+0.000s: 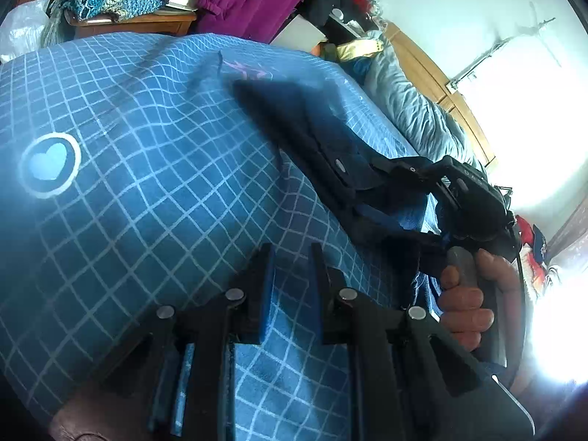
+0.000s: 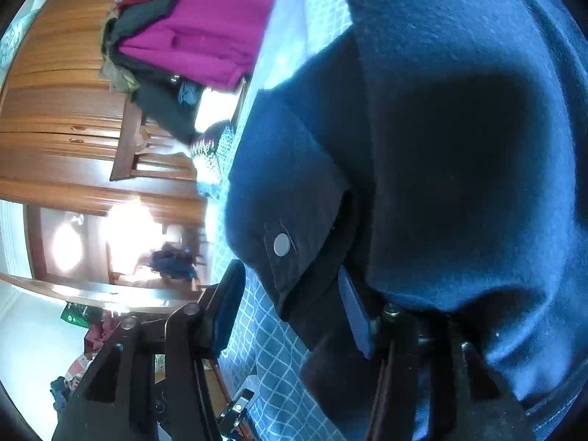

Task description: Fold small clothes

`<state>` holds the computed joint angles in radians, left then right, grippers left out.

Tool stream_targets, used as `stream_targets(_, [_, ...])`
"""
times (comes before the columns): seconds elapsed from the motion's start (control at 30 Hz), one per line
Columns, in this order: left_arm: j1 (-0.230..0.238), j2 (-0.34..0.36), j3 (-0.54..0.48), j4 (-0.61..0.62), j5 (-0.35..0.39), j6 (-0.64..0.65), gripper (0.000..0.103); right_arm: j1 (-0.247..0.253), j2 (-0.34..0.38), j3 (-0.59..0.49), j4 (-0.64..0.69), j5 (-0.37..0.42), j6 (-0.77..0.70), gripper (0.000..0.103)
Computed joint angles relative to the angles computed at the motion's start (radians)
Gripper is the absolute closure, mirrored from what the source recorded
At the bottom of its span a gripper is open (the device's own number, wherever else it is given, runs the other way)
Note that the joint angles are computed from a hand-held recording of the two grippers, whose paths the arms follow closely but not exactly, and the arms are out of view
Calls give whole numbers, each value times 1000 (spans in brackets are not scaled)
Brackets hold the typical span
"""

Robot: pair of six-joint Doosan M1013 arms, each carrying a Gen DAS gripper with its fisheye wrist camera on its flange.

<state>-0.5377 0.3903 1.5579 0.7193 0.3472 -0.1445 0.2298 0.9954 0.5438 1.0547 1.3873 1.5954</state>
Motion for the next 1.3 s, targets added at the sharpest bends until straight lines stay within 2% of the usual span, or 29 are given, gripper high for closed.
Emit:
stream_targets(0.17, [1,1,-2,-4,0,8,86,7,-10,24,33,-35,-80,45])
stream_targets(0.23, [1,2,-3,-10,-4,10,86,11,-3,11,10,-39,-84,52])
stream_targets(0.27, [1,2,-3,-12,-4,11,86,14,1,2,-4,-41,-85,62])
stream_targets(0.3, [1,3,-6,-17,-1,16,86,15,4,-6,-21,-38,-86,67])
stream_targets(0.33, [1,3,-7,-20,1,20,86,17,10,-21,-43,-31,-80,88])
stream_targets(0.4, [3,3,-6,-33,-6,32,86,8,4,-23,-39,-25,-94,96])
stream_targets(0.5, [4,6,-26,-112,25,125,85,-29,-50,11,51,-45,-205,97])
stream_targets(0.57, [-1,13,-55,-133,61,181,70,-67,-87,12,107,-36,-278,97])
stream_targets(0.63, [-6,21,-80,-101,66,172,60,-108,-122,8,120,-22,-335,97])
stream_targets(0.87, [-17,71,-218,-92,88,290,57,-267,-256,85,2,-8,-458,97])
stream_targets(1.07, [-28,108,-291,-183,118,435,56,-394,-333,213,-69,-41,-454,96])
stream_targets(1.17, [-35,133,-339,-247,155,528,55,-446,-349,279,-74,-58,-445,96])
stream_targets(1.3, [-45,172,-409,-311,211,621,55,-489,-331,321,-68,-43,-419,96])
